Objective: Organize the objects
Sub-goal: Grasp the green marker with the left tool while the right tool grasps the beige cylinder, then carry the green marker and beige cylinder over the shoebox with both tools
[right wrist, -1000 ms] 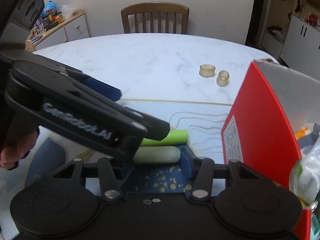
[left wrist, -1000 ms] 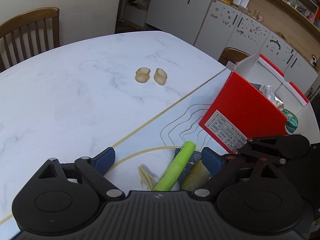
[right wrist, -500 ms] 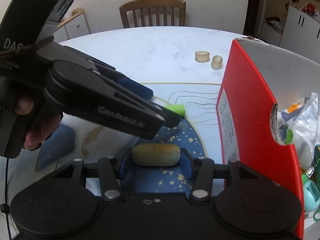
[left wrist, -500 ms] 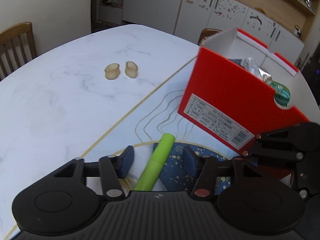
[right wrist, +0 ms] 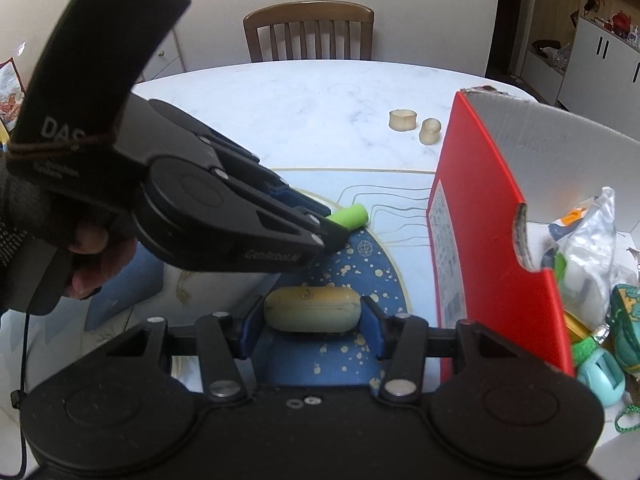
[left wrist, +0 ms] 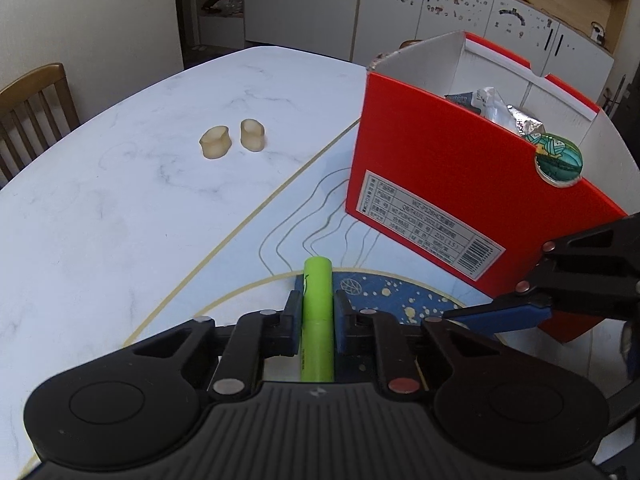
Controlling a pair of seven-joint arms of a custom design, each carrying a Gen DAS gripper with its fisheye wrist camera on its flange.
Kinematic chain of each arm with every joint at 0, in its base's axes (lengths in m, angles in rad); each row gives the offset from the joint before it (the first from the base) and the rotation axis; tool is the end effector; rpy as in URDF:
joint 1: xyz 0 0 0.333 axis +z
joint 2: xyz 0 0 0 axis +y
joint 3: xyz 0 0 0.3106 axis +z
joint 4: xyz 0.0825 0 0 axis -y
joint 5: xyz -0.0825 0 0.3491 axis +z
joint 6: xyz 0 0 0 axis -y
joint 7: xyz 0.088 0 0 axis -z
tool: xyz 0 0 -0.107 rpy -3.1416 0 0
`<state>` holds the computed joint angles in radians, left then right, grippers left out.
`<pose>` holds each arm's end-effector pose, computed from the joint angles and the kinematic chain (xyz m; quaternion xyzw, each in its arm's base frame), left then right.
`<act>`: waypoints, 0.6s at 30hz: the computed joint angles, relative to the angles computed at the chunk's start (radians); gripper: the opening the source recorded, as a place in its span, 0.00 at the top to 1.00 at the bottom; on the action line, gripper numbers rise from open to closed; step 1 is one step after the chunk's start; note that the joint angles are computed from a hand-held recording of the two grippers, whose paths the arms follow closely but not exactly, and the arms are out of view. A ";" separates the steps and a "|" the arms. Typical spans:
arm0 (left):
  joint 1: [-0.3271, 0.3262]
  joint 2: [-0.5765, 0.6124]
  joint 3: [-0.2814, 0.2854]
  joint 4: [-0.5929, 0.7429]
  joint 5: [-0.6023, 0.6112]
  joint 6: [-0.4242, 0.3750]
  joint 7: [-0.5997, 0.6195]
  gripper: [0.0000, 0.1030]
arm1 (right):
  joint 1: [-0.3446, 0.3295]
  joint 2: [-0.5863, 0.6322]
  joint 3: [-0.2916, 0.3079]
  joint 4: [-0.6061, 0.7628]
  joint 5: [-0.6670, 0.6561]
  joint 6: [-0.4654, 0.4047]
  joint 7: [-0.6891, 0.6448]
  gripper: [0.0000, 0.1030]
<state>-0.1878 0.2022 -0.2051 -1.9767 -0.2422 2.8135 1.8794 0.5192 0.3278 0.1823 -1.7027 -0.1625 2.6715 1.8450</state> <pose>0.5707 -0.2157 0.4557 -0.4910 0.8091 -0.2900 0.1423 0.5118 0.4185 0.4894 -0.8195 0.4759 -0.1235 0.2945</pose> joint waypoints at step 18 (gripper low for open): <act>-0.025 -0.226 0.006 -0.199 0.193 0.076 -0.425 0.85 | -0.040 -0.183 0.028 -0.134 0.151 0.013 -0.141 0.52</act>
<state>-0.2131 -0.0238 -0.1992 -2.1759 -0.0488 2.8897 1.4546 0.4789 0.1452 0.2101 -1.8368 -0.0111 2.6846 1.7040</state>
